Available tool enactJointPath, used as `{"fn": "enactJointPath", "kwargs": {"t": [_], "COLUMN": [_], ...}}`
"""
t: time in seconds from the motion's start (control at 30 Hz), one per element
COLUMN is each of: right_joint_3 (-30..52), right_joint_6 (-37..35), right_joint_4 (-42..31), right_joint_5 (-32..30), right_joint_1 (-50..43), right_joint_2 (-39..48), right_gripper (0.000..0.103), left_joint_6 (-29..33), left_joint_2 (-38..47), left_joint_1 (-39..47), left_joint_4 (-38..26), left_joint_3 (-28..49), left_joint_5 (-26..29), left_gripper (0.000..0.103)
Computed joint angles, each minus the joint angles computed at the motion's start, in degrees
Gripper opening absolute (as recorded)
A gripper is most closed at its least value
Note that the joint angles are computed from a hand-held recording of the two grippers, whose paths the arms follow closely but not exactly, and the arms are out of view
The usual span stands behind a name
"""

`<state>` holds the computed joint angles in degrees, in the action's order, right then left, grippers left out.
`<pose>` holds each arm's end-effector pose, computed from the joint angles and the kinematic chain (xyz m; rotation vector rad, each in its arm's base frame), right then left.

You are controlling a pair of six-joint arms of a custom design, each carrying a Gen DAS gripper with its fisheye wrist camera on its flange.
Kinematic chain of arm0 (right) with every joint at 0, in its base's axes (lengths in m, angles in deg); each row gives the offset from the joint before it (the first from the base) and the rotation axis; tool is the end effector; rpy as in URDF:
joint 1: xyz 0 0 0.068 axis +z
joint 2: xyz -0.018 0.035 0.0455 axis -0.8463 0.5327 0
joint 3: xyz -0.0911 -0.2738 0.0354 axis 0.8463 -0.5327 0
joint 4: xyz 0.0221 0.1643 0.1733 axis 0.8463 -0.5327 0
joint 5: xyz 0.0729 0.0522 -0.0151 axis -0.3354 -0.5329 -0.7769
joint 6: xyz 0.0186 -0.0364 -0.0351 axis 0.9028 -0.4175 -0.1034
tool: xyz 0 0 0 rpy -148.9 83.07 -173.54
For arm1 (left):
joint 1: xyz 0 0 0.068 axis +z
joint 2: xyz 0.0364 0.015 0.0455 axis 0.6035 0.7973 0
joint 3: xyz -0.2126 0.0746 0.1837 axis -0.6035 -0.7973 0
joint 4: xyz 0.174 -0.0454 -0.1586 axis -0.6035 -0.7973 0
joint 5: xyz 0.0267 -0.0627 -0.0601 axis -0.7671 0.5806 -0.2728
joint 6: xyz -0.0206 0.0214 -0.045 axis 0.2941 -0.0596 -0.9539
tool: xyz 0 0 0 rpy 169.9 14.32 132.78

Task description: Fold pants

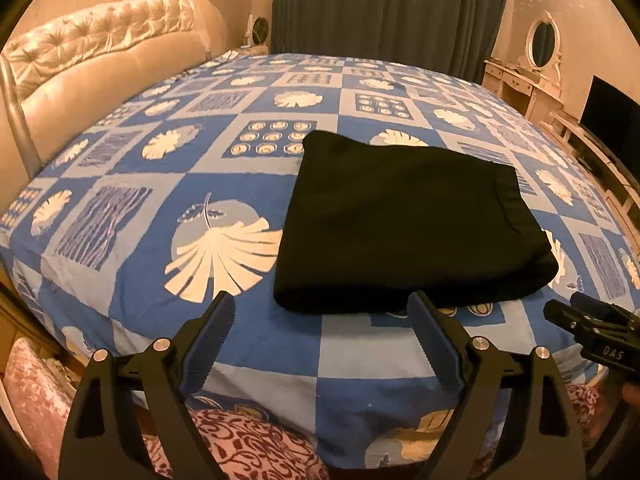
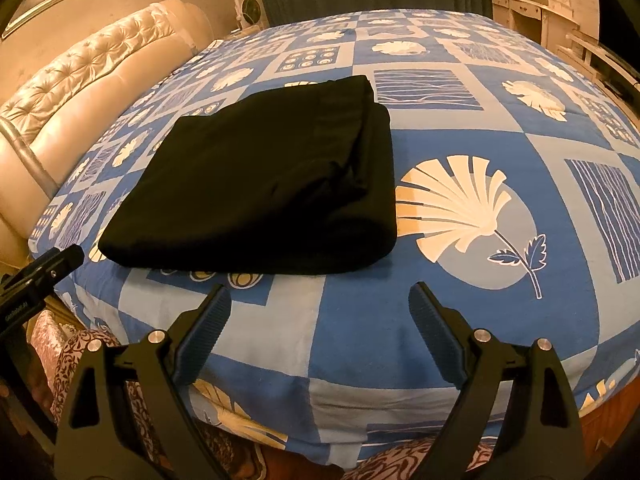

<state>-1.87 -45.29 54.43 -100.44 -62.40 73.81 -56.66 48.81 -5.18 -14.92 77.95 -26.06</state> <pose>0.2347 -0.0066 0.1959 -0.2454 2.5538 0.3577 0.2286 -0.1814 0.2486 -0.2844 2.3607 0.0625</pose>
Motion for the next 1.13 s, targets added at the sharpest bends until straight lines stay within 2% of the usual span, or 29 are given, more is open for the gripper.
{"fn": "enactJointPath", "kwargs": {"t": [0.37,0.43,0.53,0.67,0.8,0.87,1.03,1.13], "right_joint_3": [0.25,0.22,0.17,0.08,0.18,0.39,1.16,2.07], "right_joint_6": [-0.18,-0.1,-0.2,-0.36,-0.62,-0.77,-1.19,-1.12], "right_joint_4": [-0.29,-0.4,-0.36,-0.31,-0.42,-0.7,-1.1,-1.92], "right_joint_5": [-0.31,-0.43,-0.53,-0.72,-0.83,-1.01,-1.47,-2.06], "right_joint_1": [-0.13,-0.18,-0.34,-0.73,-1.01,-1.3,-2.12,-2.86], "right_joint_2": [0.51,0.59,0.92,1.68,2.14,2.47,3.31,4.31], "right_gripper": [0.09,0.09,0.09,0.09,0.09,0.09,0.09,0.09], "left_joint_6": [0.38,-0.61,0.58,8.72,13.33,13.52,8.52,8.6], "left_joint_2": [0.31,0.59,0.02,-2.19,-1.1,-1.2,-2.39,-2.25], "left_joint_1": [-2.56,-2.85,-3.76,-4.3,-3.8,-2.94,-0.23,2.72], "left_joint_4": [-1.04,-1.92,0.0,7.77,8.61,9.22,7.84,7.22], "left_joint_3": [2.39,2.94,2.31,-0.08,1.32,1.21,0.59,0.6], "left_joint_5": [-6.01,-7.06,-9.57,-9.15,-7.36,-5.27,-2.05,0.03], "left_gripper": [0.087,0.091,0.091,0.091,0.091,0.091,0.091,0.091]}}
